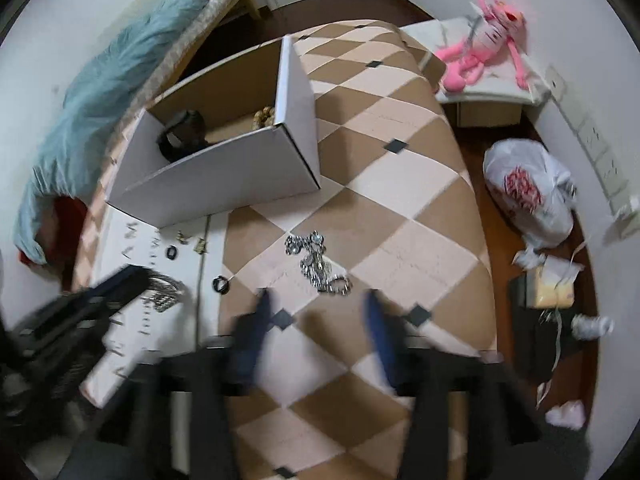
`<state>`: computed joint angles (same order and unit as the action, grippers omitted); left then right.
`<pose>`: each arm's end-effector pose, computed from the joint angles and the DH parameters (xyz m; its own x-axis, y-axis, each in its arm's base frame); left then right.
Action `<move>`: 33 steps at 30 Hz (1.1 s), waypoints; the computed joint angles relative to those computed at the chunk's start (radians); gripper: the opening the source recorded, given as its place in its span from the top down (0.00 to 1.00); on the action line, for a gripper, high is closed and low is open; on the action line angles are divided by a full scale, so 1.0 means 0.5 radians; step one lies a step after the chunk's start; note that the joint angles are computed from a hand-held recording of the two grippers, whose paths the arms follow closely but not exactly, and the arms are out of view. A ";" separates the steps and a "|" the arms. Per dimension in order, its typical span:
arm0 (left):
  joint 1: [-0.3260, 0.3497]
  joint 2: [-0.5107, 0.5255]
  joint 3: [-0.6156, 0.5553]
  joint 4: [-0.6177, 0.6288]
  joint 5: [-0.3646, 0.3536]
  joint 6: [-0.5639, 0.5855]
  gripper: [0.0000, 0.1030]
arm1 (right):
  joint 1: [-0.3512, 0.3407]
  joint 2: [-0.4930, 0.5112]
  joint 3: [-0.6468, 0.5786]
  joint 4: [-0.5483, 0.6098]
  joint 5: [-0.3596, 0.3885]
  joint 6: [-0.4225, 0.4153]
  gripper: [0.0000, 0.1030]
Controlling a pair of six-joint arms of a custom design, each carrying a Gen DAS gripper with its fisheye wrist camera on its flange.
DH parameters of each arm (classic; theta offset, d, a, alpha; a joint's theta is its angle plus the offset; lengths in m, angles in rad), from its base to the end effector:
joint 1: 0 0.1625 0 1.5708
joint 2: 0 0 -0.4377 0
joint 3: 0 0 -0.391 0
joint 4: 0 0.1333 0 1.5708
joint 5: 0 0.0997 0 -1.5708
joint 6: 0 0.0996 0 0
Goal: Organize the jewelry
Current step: 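Grasp the thick silver chain bracelet with the left gripper while the right gripper grasps the thin silver pendant chain, then carry both silver chains with both grippers and lower them into the box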
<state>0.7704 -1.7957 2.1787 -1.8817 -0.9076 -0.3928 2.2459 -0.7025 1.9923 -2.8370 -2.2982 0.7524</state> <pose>-0.1220 -0.3896 0.3576 -0.7516 0.2851 -0.5948 0.4634 0.8700 -0.1685 0.3901 -0.3799 -0.0071 -0.8455 0.1836 0.5014 -0.0644 0.8971 -0.4371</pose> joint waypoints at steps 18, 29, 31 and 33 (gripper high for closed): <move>0.002 -0.076 -0.157 0.063 -0.094 -0.035 0.92 | 0.086 0.089 -0.152 0.025 -0.131 -0.100 0.94; -0.066 0.070 -0.482 -0.100 -0.272 0.098 0.92 | 0.201 -0.097 -0.335 -0.105 0.040 -0.347 0.94; -0.047 0.148 -0.560 -0.133 -0.297 0.147 0.92 | 0.196 -0.099 -0.423 -0.055 0.037 -0.413 0.94; -0.018 0.225 -0.622 -0.159 -0.294 0.189 0.92 | 0.184 -0.083 -0.510 0.021 0.026 -0.458 0.94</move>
<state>0.7616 -1.6834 1.8677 -1.9612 -1.0545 -0.2985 2.3377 -0.7439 1.7374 -2.8265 -2.2850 0.5232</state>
